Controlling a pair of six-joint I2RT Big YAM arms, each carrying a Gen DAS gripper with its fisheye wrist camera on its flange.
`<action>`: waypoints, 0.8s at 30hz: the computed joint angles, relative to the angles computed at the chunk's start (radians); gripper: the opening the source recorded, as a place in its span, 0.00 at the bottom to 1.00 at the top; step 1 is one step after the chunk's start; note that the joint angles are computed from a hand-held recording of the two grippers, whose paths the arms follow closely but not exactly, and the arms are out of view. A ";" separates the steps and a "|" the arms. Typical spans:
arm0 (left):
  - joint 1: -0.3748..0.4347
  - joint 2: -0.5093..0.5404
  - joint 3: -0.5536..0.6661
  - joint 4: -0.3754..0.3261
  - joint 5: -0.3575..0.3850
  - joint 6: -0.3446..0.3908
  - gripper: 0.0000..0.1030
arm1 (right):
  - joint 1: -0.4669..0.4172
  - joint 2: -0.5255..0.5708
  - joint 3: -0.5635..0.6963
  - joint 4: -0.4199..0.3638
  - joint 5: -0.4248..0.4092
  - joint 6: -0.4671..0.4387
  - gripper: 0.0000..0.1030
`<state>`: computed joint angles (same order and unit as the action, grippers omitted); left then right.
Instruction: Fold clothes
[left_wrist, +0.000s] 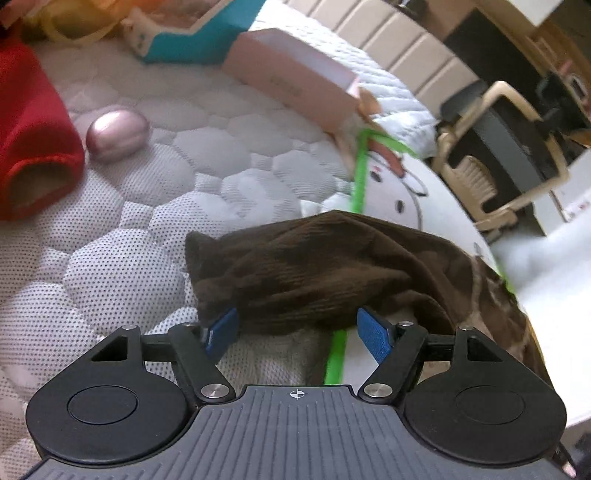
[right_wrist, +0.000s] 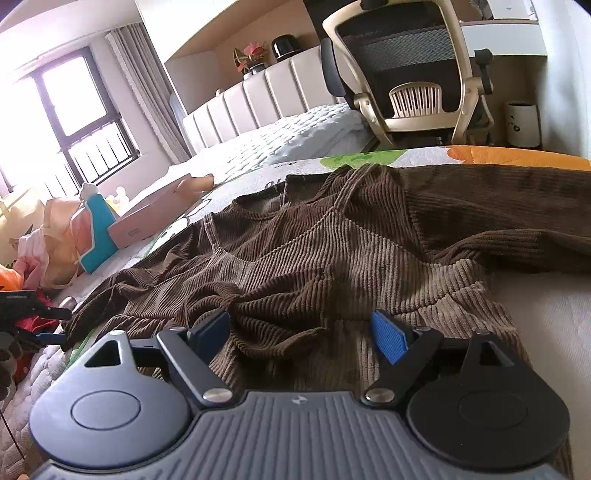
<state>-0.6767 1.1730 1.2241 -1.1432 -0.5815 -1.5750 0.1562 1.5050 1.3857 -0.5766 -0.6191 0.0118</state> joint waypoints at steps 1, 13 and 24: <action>0.002 0.011 0.012 -0.018 0.001 0.003 0.74 | -0.002 -0.001 -0.002 0.004 -0.001 0.005 0.82; -0.031 0.100 0.114 -0.276 -0.119 0.098 0.83 | -0.008 0.002 -0.004 0.011 -0.023 0.019 0.83; -0.048 0.142 0.203 -0.023 -0.305 0.492 0.15 | 0.012 -0.024 -0.013 0.020 0.036 -0.038 0.83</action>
